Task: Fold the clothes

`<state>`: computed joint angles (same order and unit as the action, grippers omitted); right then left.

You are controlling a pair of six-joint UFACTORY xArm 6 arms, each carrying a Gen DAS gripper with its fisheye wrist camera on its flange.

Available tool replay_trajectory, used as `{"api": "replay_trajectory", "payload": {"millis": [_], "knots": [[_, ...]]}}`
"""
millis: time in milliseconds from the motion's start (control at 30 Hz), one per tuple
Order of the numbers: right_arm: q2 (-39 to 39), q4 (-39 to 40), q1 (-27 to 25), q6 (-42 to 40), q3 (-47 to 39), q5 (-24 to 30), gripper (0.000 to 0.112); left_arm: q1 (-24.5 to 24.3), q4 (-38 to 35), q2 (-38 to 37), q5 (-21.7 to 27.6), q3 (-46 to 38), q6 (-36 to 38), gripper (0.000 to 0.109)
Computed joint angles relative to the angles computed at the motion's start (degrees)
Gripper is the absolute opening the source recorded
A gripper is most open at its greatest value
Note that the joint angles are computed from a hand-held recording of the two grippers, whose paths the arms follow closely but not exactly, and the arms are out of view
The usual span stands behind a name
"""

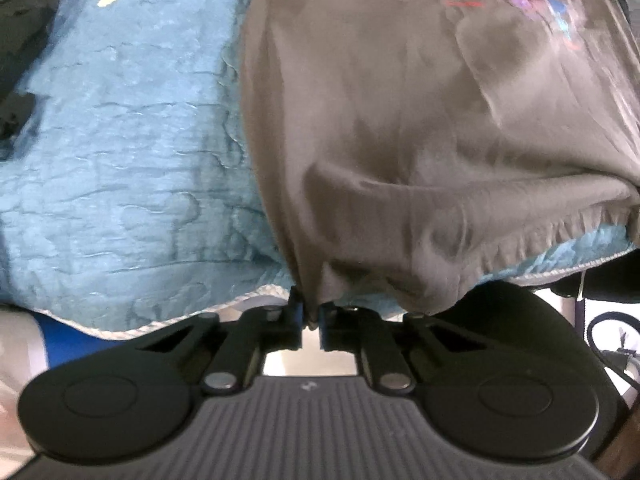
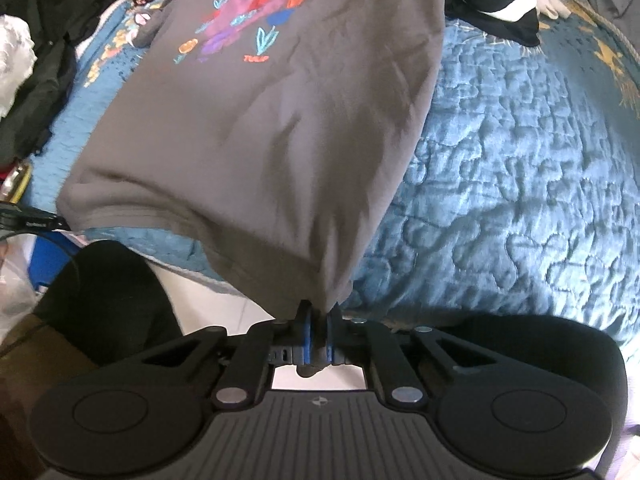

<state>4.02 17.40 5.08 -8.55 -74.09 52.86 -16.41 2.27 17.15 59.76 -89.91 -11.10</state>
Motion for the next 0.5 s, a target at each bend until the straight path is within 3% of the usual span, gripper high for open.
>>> {"api": "replay_trajectory", "payload": {"millis": [333,500], "knots": [[-2.24,10.67,-3.66,-2.52,-3.47,6.38,0.007,1.25,2.71,-3.4,1.07,-0.6,-1.22,0.007],[-2.13,7.1,-3.78,-1.03,-3.76,8.4,0.007,1.1,3.24,-3.98,3.37,-1.21,-1.36,0.007]]}}
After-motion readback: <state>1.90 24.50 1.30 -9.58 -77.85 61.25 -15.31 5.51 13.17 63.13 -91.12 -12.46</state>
